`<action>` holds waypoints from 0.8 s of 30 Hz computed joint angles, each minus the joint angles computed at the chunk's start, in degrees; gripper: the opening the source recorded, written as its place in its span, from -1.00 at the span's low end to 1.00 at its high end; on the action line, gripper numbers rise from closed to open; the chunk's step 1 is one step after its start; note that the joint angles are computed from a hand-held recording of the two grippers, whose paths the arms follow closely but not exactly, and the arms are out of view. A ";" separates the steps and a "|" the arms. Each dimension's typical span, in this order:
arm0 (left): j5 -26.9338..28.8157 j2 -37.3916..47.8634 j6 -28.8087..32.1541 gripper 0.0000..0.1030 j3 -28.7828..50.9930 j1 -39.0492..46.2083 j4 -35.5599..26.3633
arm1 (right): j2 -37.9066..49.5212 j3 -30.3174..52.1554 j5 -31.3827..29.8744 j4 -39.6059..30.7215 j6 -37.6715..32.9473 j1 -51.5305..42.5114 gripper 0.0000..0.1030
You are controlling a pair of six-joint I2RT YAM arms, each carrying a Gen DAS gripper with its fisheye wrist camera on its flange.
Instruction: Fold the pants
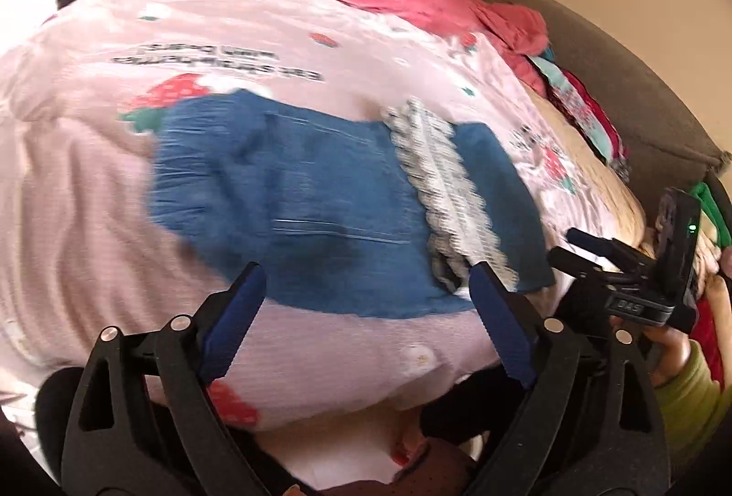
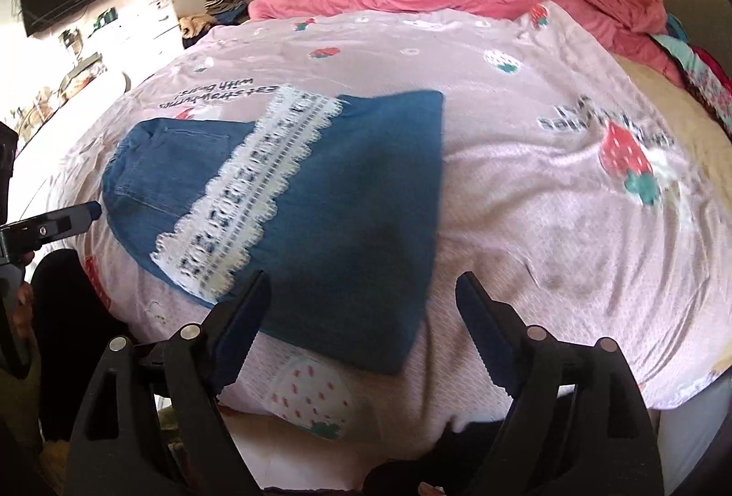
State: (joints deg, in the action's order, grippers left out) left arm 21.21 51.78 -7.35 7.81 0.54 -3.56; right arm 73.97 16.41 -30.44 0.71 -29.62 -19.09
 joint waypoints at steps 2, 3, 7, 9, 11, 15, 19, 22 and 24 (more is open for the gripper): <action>1.39 -1.93 1.43 0.69 -0.84 3.59 -1.32 | -1.58 0.66 1.06 -0.81 2.41 3.59 0.74; 2.98 -2.40 2.81 0.76 -1.16 6.86 -1.97 | -2.18 1.39 1.53 -1.48 3.73 5.69 0.74; 7.70 0.23 6.00 0.78 -1.40 15.19 -1.39 | -3.36 5.50 3.38 -3.83 8.47 15.04 0.77; 9.55 3.06 6.94 0.80 -1.03 18.02 -0.12 | -2.49 8.03 3.66 -4.72 9.72 18.88 0.83; 11.63 6.50 6.93 0.80 -0.97 20.18 2.39 | -0.62 11.27 5.12 -5.16 10.93 23.50 0.83; 15.52 13.03 5.31 0.80 -1.15 22.37 8.39 | 7.88 20.75 4.92 -7.62 12.40 30.46 0.83; 18.18 20.65 1.69 0.13 -1.18 21.27 16.54 | 18.03 31.87 4.98 -12.59 11.98 36.18 0.83; 19.26 28.73 -0.57 -0.04 -0.40 19.80 22.79 | 24.58 39.50 5.34 -16.10 10.81 40.47 0.83; 20.07 33.64 -1.44 -0.20 0.42 19.25 25.87 | 28.62 43.62 7.10 -17.51 10.86 43.36 0.83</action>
